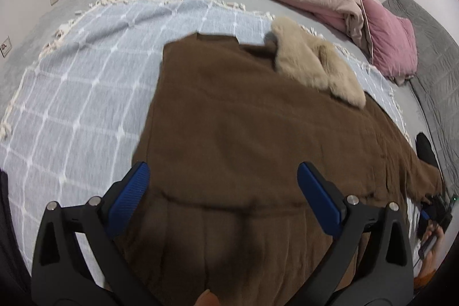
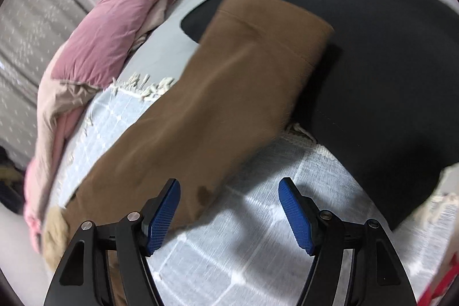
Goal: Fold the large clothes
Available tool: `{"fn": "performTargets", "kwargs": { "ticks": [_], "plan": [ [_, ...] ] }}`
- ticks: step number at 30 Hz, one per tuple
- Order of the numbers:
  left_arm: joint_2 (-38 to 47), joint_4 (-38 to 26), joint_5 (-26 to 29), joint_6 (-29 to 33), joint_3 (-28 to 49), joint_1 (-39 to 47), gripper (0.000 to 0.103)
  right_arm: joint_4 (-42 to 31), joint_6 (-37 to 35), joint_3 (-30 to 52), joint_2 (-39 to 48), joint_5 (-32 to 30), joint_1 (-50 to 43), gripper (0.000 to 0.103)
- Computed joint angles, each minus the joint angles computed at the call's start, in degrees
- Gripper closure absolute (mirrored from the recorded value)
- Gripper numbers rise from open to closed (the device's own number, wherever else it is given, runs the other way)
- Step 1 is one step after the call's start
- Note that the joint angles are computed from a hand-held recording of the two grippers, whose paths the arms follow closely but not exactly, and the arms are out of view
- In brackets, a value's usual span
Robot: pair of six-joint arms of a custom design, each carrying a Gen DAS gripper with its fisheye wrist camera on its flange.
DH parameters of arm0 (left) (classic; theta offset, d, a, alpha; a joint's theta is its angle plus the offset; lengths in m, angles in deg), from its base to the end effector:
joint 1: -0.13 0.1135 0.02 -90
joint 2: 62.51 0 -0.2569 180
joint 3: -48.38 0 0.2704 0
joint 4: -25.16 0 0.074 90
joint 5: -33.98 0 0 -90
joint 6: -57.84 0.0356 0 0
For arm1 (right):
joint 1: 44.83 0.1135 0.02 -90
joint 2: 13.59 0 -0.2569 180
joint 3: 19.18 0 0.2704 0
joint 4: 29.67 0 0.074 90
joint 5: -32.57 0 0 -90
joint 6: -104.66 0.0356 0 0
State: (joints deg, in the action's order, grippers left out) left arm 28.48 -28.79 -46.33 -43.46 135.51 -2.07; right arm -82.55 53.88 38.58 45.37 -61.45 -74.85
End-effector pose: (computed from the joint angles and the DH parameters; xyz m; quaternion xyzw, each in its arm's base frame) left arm 0.3519 -0.0195 0.2598 -0.0526 0.9562 -0.1131 0.2648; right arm 0.1936 -0.1090 0.2393 0.5312 0.7885 0.0580 0.3045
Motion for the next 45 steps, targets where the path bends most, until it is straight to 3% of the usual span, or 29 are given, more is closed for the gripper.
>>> {"fn": "performTargets", "kwargs": {
  "ticks": [7,13,15,17,20,23,32,40,45],
  "plan": [
    [-6.0,5.6,1.1,-5.0,-11.9,-2.9,0.001,6.3,-3.5,-3.3,2.6,-5.5,-5.3,0.031],
    [-7.4,9.7,0.6,-6.9,-16.6,-5.4,0.001,10.7,-5.6,-3.5,3.9,-5.3,-4.0,0.034],
    [-6.9,9.3,0.4,-6.5,-16.0,-5.7,0.001,12.0,-5.5,-3.8,4.1,-4.6,-3.7,0.042],
    [-7.4,9.4,0.9,-6.1,-15.9,-5.4,0.001,13.1,-5.8,-3.7,4.6,-4.2,-3.0,0.066],
    [-8.2,9.6,0.5,-5.8,-15.8,-4.7,0.001,14.5,-5.7,-4.0,3.9,-3.3,-1.7,0.085],
    [-9.2,9.4,1.1,-5.3,-15.9,-3.8,0.001,14.6,-4.6,-3.8,2.4,-0.4,0.7,0.094],
    [-13.1,8.7,1.4,-3.3,-16.6,-3.2,0.001,10.4,-3.1,2.3,-3.5,10.6,11.6,0.097],
    [-15.0,8.2,1.4,-2.6,-16.2,-3.4,0.001,5.9,-1.8,16.1,-1.0,28.3,34.4,0.097],
    [-15.8,8.1,2.6,-2.9,-15.8,-3.3,0.001,4.5,-4.5,27.1,7.2,37.0,50.3,0.097]
  ]
}}
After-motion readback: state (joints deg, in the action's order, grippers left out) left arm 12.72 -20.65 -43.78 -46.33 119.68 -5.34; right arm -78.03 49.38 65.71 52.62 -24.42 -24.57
